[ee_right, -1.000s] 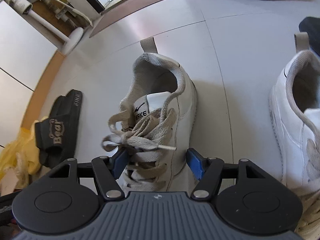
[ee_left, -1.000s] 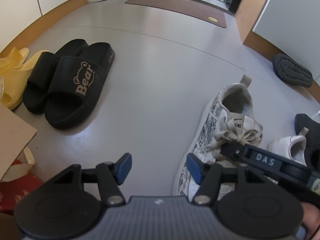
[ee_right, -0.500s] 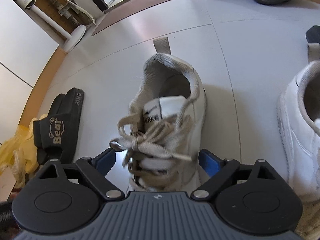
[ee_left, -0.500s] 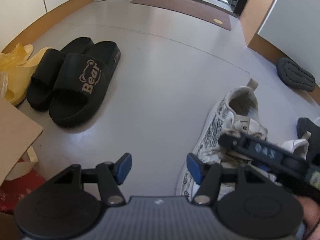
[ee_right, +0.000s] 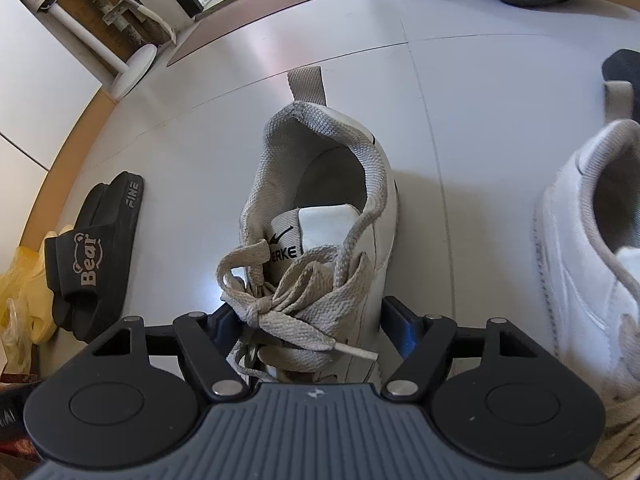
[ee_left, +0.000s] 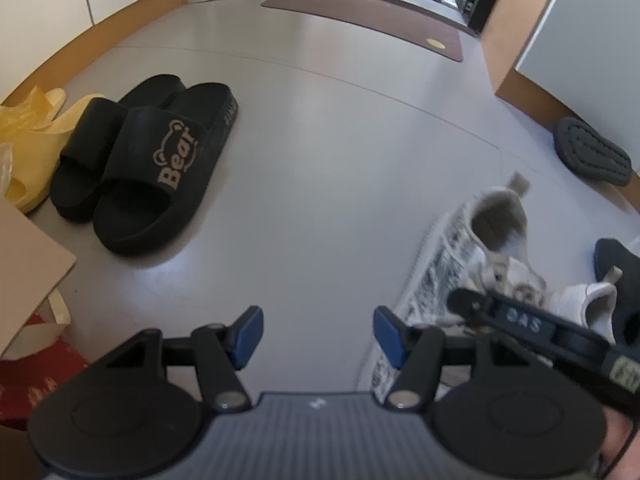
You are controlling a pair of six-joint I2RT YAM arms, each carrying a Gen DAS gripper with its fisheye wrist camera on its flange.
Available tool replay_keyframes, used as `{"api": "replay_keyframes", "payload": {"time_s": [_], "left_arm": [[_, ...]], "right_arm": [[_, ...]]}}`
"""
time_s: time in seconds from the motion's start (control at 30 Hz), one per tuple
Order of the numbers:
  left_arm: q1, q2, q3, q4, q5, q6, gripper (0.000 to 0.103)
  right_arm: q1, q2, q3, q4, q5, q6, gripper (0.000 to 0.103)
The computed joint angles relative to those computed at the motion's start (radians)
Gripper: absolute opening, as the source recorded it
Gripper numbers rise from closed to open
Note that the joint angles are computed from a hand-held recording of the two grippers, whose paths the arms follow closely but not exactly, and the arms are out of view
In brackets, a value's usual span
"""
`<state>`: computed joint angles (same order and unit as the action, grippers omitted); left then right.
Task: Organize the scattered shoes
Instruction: 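Turn the sneaker with the right tool to align it with the ERKE sneaker, then set the sneaker beside the white ERKE sneaker and open the right tool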
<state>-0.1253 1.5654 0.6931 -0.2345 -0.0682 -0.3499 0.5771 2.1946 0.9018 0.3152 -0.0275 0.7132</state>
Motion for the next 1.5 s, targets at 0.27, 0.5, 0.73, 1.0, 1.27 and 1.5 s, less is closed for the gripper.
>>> {"api": "replay_keyframes", "payload": {"time_s": [0.27,0.5,0.73,1.0,1.27,1.5], "left_arm": [[0.004,0.091,0.085,0.004,0.036,0.025,0.064],[0.03,0.136,0.158,-0.013,0.051,0.056,0.064],[0.092,0.197,0.226,-0.027,0.079,0.103,0.064],[0.128,0.257,0.309,-0.042,0.1,0.135,0.064],[0.135,0.279,0.333,-0.03,0.113,0.118,0.064],[0.153,0.406,0.443,-0.02,0.135,0.123,0.064]], "right_arm": [[-0.03,-0.045,-0.105,0.054,-0.004,-0.021,0.076],[-0.042,-0.078,-0.161,0.06,0.028,-0.027,0.076],[-0.018,-0.102,-0.159,0.004,0.06,-0.026,0.075],[0.043,-0.143,-0.152,-0.085,0.162,-0.028,0.076],[0.07,-0.179,-0.141,-0.202,0.213,0.016,0.074],[0.12,-0.19,-0.152,-0.244,0.304,0.055,0.073]]}}
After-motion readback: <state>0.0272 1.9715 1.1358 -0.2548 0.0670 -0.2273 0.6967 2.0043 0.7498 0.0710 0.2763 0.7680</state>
